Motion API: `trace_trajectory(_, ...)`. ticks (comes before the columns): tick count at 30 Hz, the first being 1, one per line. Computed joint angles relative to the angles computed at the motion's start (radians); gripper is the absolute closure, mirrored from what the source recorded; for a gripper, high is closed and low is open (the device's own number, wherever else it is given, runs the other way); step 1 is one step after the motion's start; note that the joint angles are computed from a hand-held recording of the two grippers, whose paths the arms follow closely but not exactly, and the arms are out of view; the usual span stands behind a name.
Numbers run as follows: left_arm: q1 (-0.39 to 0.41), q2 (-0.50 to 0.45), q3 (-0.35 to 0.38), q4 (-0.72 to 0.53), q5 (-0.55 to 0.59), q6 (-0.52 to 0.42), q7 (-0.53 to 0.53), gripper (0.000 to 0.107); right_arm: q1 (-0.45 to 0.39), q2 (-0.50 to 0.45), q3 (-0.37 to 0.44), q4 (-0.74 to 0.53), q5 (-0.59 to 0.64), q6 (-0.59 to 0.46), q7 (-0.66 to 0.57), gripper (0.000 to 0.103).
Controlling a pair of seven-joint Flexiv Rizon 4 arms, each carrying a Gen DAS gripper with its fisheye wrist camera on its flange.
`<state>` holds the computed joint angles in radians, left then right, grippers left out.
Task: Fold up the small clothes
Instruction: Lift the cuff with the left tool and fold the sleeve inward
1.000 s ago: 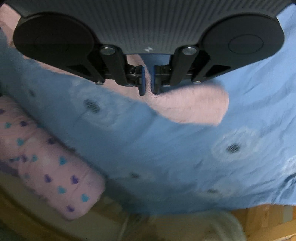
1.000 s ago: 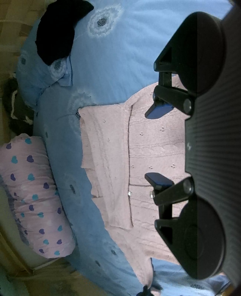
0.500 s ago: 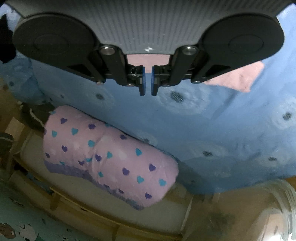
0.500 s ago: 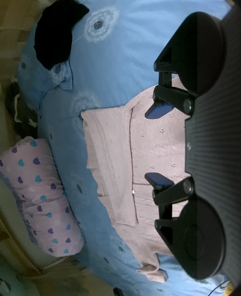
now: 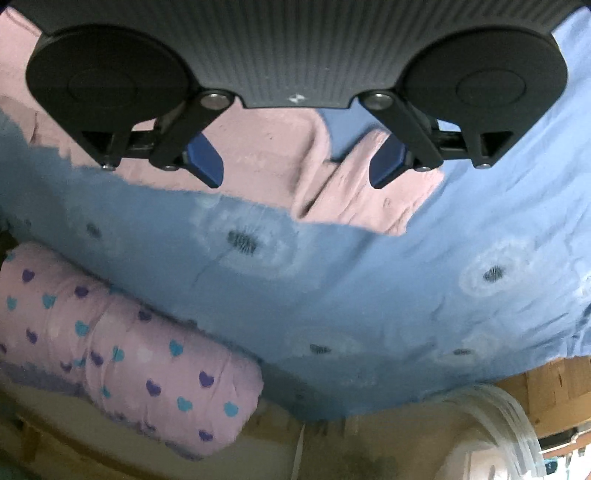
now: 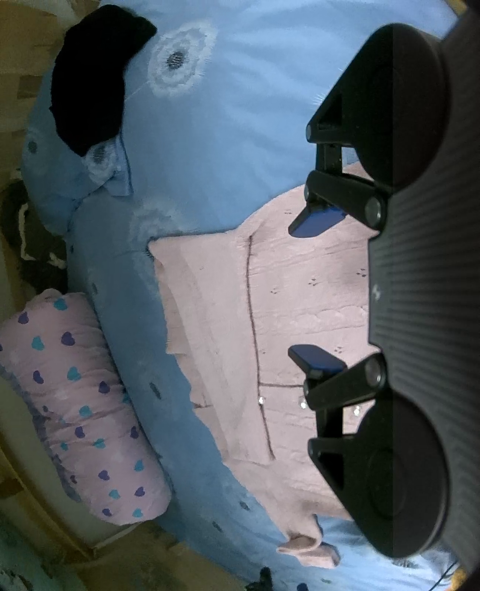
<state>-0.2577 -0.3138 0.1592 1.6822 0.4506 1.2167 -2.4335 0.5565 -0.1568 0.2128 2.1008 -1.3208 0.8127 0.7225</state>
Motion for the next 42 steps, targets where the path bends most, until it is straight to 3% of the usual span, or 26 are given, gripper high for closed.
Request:
trace_trajectory(5, 0.042, -0.049, -0.026, 0.024, -0.080, 0.090, 0.051, 0.018, -0.002, -0.021, -0.007, -0.006, 0.011, 0.024, -0.010, 0.037)
trace_trajectory(9, 0.022, -0.119, 0.001, -0.029, -0.121, 0.104, 0.093, 0.018, -0.004, -0.029, -0.013, -0.007, 0.015, 0.035, -0.020, 0.037)
trace_trajectory(15, -0.004, -0.228, 0.052, -0.157, -0.170, 0.006, 0.119, 0.018, -0.006, -0.042, -0.020, -0.007, 0.029, 0.048, -0.031, 0.037)
trace_trajectory(21, -0.033, -0.291, 0.121, -0.265, -0.138, -0.100, 0.037, 0.019, -0.006, -0.055, -0.028, -0.009, 0.037, 0.064, -0.042, 0.037)
trace_trajectory(23, -0.044, -0.296, 0.138, -0.291, -0.103, -0.144, 0.010, 0.028, -0.006, -0.058, -0.030, -0.010, 0.039, 0.067, -0.044, 0.037)
trace_trajectory(25, -0.011, -0.288, 0.105, -0.285, -0.106, -0.147, 0.036, 0.074, -0.006, -0.058, -0.032, -0.010, 0.036, 0.071, -0.042, 0.037)
trace_trajectory(27, 0.032, -0.272, 0.061, -0.251, -0.140, -0.114, 0.069, 0.091, -0.006, -0.058, -0.034, -0.009, 0.032, 0.074, -0.036, 0.037)
trace_trajectory(28, 0.036, -0.263, 0.060, -0.237, -0.140, -0.093, 0.071, 0.092, -0.006, -0.058, -0.035, -0.008, 0.028, 0.075, -0.031, 0.037)
trace_trajectory(37, 0.051, -0.145, 0.029, -0.071, -0.168, 0.198, 0.191, 0.093, -0.008, -0.041, -0.029, 0.002, -0.007, 0.061, 0.015, 0.037)
trace_trajectory(42, 0.079, -0.101, -0.069, -0.012, -0.266, 0.322, 0.327, 0.093, -0.006, -0.028, -0.022, 0.007, -0.025, 0.042, 0.038, 0.037)
